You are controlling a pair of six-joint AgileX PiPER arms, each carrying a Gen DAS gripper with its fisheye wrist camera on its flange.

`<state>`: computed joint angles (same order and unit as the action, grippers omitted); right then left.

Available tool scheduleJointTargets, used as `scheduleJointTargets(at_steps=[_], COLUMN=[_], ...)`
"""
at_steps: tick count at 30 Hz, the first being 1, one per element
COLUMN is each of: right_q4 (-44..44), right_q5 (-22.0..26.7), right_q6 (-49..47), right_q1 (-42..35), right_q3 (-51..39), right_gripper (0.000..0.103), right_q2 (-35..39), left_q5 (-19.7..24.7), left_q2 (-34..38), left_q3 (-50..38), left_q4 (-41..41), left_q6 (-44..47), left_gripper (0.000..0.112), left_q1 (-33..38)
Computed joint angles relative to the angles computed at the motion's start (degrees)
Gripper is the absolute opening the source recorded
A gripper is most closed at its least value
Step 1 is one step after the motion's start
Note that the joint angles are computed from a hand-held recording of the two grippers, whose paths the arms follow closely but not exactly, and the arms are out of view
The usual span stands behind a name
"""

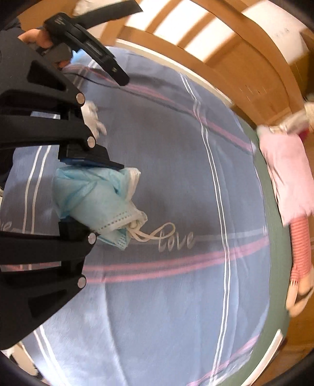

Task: Collect trash
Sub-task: 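Grasp the blue face mask with the right tool while the left grasps the white tissue, then hold the mask and tissue in both tools and carry them toward the bin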

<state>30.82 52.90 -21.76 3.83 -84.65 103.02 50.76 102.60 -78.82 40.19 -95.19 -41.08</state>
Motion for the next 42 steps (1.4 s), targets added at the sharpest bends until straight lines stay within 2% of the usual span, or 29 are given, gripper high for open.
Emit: scheduleJointTargets(at_steps=[3,4,6,9,10,11,12,14,15,19,21,27,32,34,39,41,42], right_q4=[1.1,1.4,1.5,1.3,1.2,1.0,0.8,0.8,0.9,1.3,1.1,-0.5,-0.2,-0.2,-0.7,-1.1,-1.3], right_q5=[-0.5,-0.7,-1.0,-0.8,-0.7,-0.8,-0.9,-1.3,-1.4,-2.2,-2.8,-4.8,-5.2,-5.4,-6.0,-6.4,-6.5], right_q6=[-0.2,-0.5,-0.5,-0.7,-0.7,-0.7,-0.7,-1.1,-1.3,-1.5,-1.4,-1.1,-0.9,-0.7,0.0,0.3,0.5], right_q1=[-2.5,-3.2,-4.0,-5.0,-5.2,-5.3,-5.4,-5.6,-5.6,-5.0,-4.4,-2.0,-0.9,-0.5,0.6,1.1,1.4], right_q3=[2.8,4.0,5.3,6.9,7.2,7.4,7.6,8.2,8.6,9.8,10.2,11.7,12.1,12.2,12.6,12.9,13.0], right_gripper=[0.032,0.032,0.032,0.032,0.032,0.032,0.032,0.032,0.032,0.032,0.032,0.032,0.032,0.032,0.032,0.032,0.032], right_q2=[-1.2,-1.8,-2.6,-4.0,-4.3,-4.4,-4.6,-5.0,-5.1,-5.6,-5.8,-6.9,-6.8,-6.7,-6.7,-6.8,-6.8], left_q5=[-7.5,-7.7,-5.1,1.3,2.9,4.5,4.9,4.9,5.3,2.5,1.9,-0.4,-13.0,-15.3,-15.3,-18.2,-22.4], left_q2=[0.5,1.5,4.4,10.9,12.8,14.3,14.8,15.5,16.0,14.3,13.8,10.7,3.9,2.6,2.4,1.4,0.1], left_q3=[-0.4,-2.1,-6.4,-15.5,-18.0,-20.0,-20.4,-20.9,-21.1,-18.1,-17.3,-13.4,-2.7,-0.4,0.1,1.8,4.1], left_q4=[-0.8,-0.7,-0.2,-5.1,-7.0,-8.6,-9.7,-13.6,-15.4,-15.5,-14.9,-11.8,-14.2,-15.5,-16.2,-16.4,-18.9], left_q6=[6.0,9.1,15.1,28.5,32.0,34.9,36.2,39.2,40.0,38.4,36.7,30.6,22.6,21.6,21.5,20.9,21.7], left_gripper=[0.097,0.097,0.097,0.097,0.093,0.083,0.077,0.057,0.052,0.028,0.024,0.022,0.022,0.022,0.022,0.022,0.022], left_q1=[-0.7,-1.7,-3.9,-5.8,-6.0,-6.2,-6.1,-5.0,-4.3,-3.1,-3.4,-2.7,1.8,2.9,3.3,3.9,5.1])
